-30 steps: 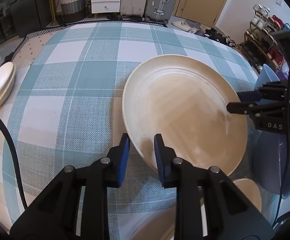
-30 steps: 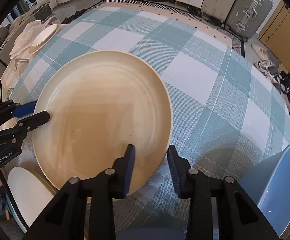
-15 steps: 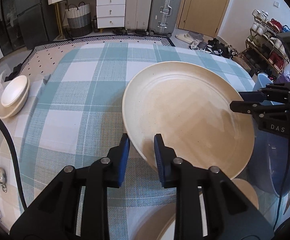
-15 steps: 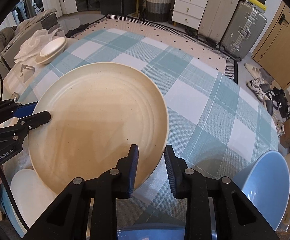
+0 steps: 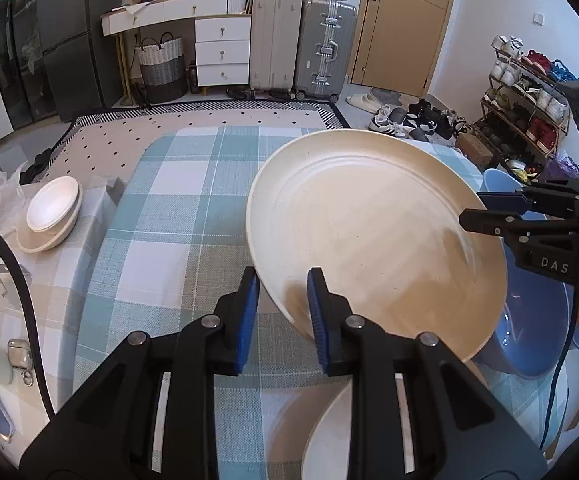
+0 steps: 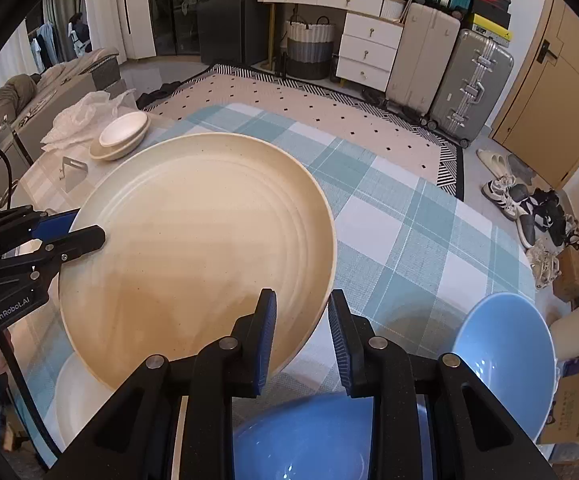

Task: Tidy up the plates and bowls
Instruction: 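Lift the large cream plate by its rim with both tools closed, then carry the cream plate past the blue bowls and lower it toward the table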

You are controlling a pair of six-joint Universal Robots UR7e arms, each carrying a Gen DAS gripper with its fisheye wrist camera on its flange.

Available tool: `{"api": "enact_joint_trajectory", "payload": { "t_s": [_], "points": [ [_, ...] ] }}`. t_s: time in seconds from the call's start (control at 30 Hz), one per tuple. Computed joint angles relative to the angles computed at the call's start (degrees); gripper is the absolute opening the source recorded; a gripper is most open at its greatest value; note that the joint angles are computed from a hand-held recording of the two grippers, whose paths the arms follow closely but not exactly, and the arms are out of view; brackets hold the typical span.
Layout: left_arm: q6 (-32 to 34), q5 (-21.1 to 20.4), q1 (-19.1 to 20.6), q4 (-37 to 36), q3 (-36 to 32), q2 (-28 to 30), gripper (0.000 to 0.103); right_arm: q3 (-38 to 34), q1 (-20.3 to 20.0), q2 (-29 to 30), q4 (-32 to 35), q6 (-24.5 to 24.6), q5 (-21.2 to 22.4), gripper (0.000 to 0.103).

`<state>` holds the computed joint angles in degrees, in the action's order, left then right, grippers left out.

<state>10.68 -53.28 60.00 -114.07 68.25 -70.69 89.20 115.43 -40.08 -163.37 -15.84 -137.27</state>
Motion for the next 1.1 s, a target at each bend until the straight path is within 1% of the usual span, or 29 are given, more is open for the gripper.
{"api": "enact_joint_trajectory", "payload": {
  "t_s": [0.17,0.5,0.63,0.93,1.1],
  "points": [
    [-0.3,0.6,-1.8,0.3,2.0,-3.1,0.022,2.5,2.2,-1.3,-0.7,1.6,-1.4,0.027],
    [-1.8,2.2,-5.5,2.9,6.4,-9.4,0.022,8.1,5.7,-4.0,-3.3,5.0,-2.4,0.027],
    [-2.5,2.6,-7.0,4.2,8.2,-11.7,0.022,10.1,6.8,-4.9,-4.8,6.4,-2.3,0.027],
    [-4.5,2.5,-9.4,6.1,11.5,-16.2,0.022,14.0,9.1,-6.6,-8.2,7.5,-2.9,0.027],
    [-4.9,2.7,-10.2,7.1,12.6,-18.0,0.022,15.2,10.1,-6.7,-8.1,9.4,-3.6,0.027]
  ]
}}
